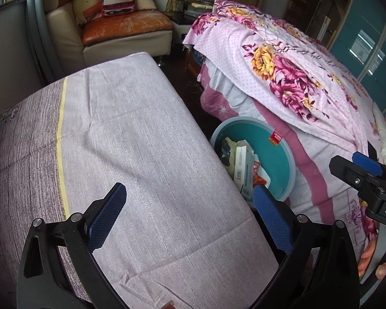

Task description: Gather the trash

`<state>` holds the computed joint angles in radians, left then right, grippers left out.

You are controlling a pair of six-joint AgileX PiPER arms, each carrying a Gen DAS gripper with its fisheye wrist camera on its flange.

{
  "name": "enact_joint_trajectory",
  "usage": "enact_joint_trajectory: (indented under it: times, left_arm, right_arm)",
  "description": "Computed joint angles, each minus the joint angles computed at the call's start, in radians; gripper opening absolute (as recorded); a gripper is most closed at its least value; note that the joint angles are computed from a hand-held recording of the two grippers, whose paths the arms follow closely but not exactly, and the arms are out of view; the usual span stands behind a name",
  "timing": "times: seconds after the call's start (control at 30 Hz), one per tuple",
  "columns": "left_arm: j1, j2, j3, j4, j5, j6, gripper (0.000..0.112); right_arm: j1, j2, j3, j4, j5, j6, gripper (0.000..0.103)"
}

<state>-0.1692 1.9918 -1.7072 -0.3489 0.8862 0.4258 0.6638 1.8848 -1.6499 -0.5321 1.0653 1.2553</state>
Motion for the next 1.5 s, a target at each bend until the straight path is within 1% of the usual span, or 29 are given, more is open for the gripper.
enact_joint_trajectory:
  times: [0.13,0.4,0.73,0.97,1.2,1.5]
  left_arm:
    - [0.020,-0.007,0.012,-0.003,0.009,-0.007,0.099]
    - [0.044,-0.011,0.027,-0.001,0.005,-0.019,0.099]
    - [0.053,-0.018,0.046,0.005,-0.011,-0.019,0.099]
    - [0.047,-0.001,0.041,0.028,-0.025,-0.033,0.099]
    - [0.044,0.017,0.031,0.054,-0.039,-0.050,0.099]
    - [0.038,0.008,0.065,0.073,-0.101,-0.050,0.099]
  right_arm:
    - [0.020,0.001,-0.024,0.000,0.024,-0.008,0.096]
    - [0.059,0.026,-0.073,-0.014,0.066,-0.022,0.096]
    - [0.064,0.058,-0.116,-0.002,0.083,-0.044,0.096]
    - [0.043,0.075,-0.116,0.034,0.060,-0.068,0.096]
    - [0.014,0.089,-0.097,0.057,0.004,-0.079,0.096]
    - [-0.013,0.103,-0.088,0.078,-0.035,-0.094,0.096]
